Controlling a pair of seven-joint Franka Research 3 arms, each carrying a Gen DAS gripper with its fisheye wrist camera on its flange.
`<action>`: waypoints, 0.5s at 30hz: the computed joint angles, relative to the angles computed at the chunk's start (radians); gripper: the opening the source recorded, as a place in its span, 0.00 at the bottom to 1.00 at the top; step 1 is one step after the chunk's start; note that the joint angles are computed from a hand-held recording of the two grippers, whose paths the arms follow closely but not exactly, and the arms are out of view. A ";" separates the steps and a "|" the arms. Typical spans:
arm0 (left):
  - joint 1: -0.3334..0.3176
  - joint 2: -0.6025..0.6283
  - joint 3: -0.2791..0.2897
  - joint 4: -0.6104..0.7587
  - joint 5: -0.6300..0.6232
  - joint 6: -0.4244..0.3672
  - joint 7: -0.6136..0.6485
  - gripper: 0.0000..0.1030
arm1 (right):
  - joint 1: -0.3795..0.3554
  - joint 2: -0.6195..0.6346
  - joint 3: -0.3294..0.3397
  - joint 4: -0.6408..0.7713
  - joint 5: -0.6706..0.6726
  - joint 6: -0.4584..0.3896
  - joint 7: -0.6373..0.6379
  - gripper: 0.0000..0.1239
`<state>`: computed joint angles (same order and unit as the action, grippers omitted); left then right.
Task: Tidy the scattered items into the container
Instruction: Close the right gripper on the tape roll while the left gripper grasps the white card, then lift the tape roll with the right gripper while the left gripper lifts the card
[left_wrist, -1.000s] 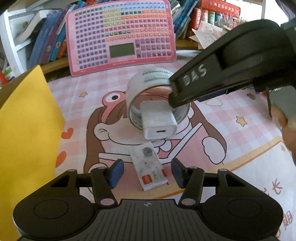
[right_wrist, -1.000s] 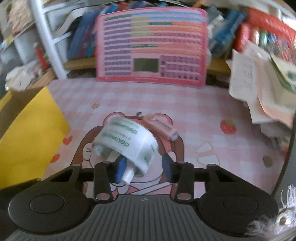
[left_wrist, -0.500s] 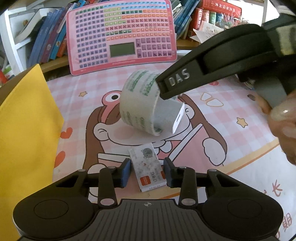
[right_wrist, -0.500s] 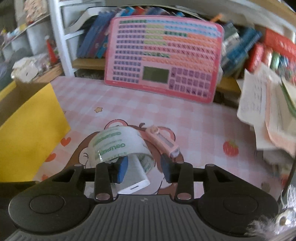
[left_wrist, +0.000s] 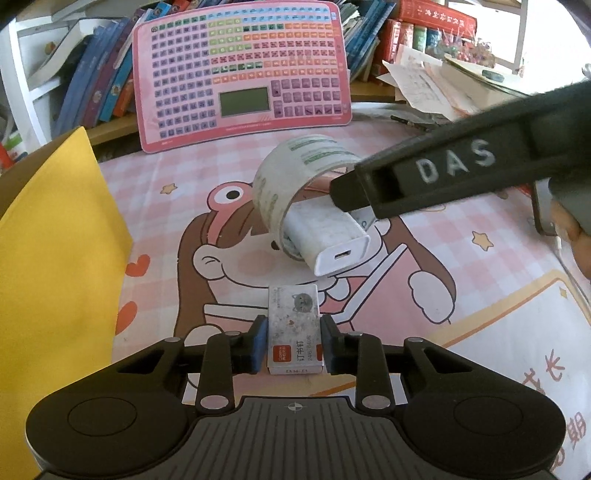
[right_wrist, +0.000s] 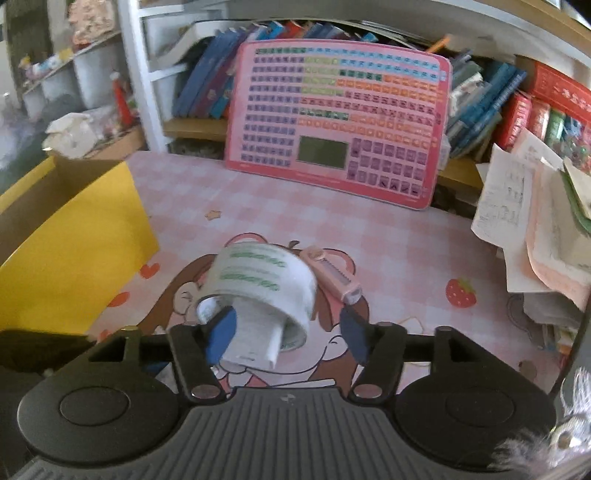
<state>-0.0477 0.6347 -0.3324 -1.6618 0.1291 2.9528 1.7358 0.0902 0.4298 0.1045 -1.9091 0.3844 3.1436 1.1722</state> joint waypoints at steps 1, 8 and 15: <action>0.010 -0.001 -0.010 -0.004 -0.006 0.003 0.006 0.27 | -0.033 0.004 0.038 0.001 -0.008 0.007 -0.045 0.59; 0.062 -0.026 -0.068 -0.041 -0.031 0.017 0.074 0.27 | -0.056 0.069 0.051 0.134 -0.131 -0.106 -0.312 0.69; 0.114 -0.081 -0.112 -0.111 -0.084 0.016 0.123 0.27 | -0.018 0.145 0.002 0.304 -0.157 -0.332 -0.504 0.61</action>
